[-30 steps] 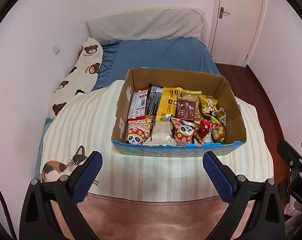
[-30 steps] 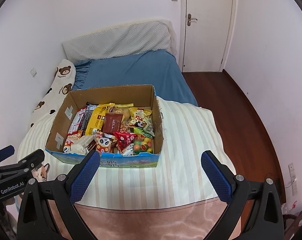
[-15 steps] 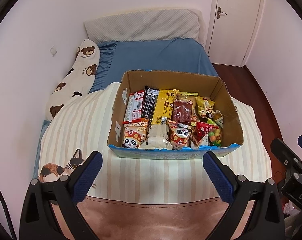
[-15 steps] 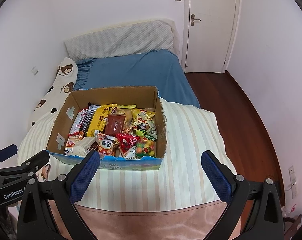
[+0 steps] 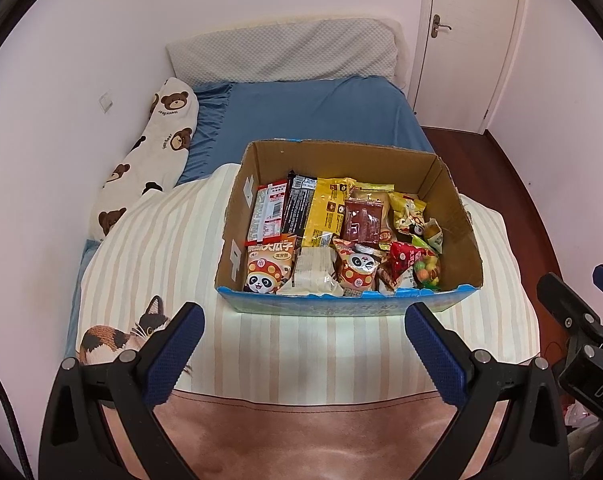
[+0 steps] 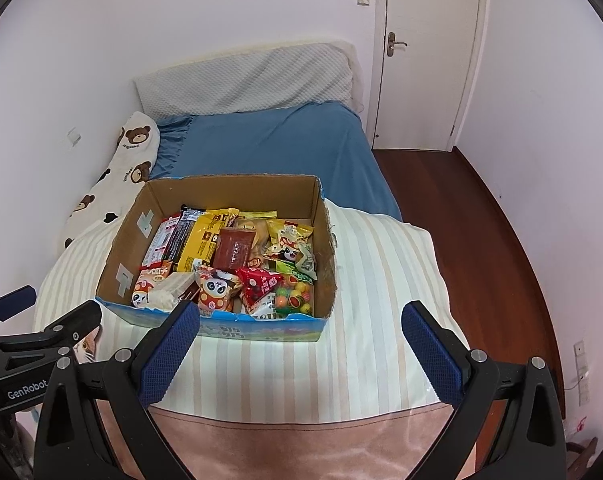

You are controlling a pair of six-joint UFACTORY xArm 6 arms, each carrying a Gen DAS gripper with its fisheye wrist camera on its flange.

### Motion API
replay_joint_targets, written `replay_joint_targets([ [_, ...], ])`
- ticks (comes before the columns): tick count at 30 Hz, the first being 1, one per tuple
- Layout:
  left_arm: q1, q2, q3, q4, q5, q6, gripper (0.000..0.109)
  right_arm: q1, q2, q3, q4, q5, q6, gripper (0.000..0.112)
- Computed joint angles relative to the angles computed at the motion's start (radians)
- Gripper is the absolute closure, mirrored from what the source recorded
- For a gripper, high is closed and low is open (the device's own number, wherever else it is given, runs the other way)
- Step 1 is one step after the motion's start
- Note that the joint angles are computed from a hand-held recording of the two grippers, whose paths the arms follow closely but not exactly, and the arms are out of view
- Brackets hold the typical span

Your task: Organize snacks

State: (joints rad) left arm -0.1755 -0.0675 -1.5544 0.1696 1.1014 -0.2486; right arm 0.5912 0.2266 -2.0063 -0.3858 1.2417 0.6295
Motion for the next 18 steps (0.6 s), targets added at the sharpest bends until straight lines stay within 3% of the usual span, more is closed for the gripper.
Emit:
replay_joint_targets([
  [18, -0.008, -0.013, -0.006, 0.013, -0.002, 0.003, 0.006, -0.002, -0.026, 0.032, -0.011, -0.028, 0.011, 0.01],
])
